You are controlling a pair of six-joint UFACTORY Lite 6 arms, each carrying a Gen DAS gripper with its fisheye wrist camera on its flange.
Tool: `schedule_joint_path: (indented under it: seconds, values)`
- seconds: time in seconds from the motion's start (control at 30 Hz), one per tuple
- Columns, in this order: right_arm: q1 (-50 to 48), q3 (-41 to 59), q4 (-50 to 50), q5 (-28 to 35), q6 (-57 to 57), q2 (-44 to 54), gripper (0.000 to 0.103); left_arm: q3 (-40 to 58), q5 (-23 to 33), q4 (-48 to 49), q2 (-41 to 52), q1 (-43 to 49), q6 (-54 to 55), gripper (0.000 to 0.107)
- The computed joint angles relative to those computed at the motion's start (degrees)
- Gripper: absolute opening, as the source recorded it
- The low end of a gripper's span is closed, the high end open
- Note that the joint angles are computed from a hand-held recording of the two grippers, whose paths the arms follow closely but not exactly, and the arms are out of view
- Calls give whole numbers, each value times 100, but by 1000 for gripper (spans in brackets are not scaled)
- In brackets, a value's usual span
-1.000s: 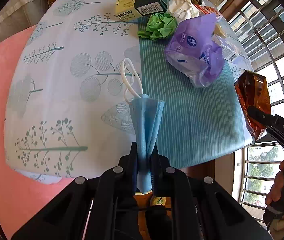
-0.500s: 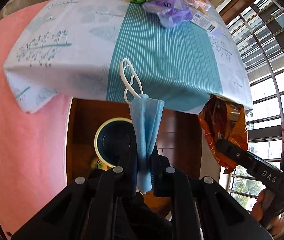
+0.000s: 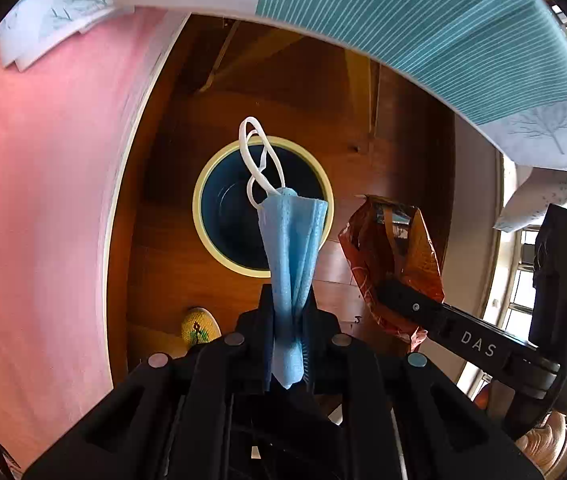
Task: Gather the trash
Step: 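Carry the mask and orange bag over the bin and open both tools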
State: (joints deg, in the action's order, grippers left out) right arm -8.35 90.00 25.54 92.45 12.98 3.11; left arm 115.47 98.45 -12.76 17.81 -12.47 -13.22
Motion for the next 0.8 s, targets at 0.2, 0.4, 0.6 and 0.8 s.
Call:
schedule_joint_path:
  seconds: [0.2, 0.4, 0.6, 0.8]
  values:
    - [225, -1745, 266, -1817, -418, 94, 33, -2449, -1885, 45, -435, 12, 676, 11]
    - [257, -2814, 979, -3410, -1101, 678, 34, -3290, -3376, -68, 193, 65, 1275, 19]
    - [317, -3303, 1470, -4468, -1616, 1287, 68, -3441, -4098, -81, 876, 122, 1722, 60]
    - [422, -3503, 1468, -4717, -1650, 1366, 68, -3520, -4351, 150, 1036, 3, 1766, 68]
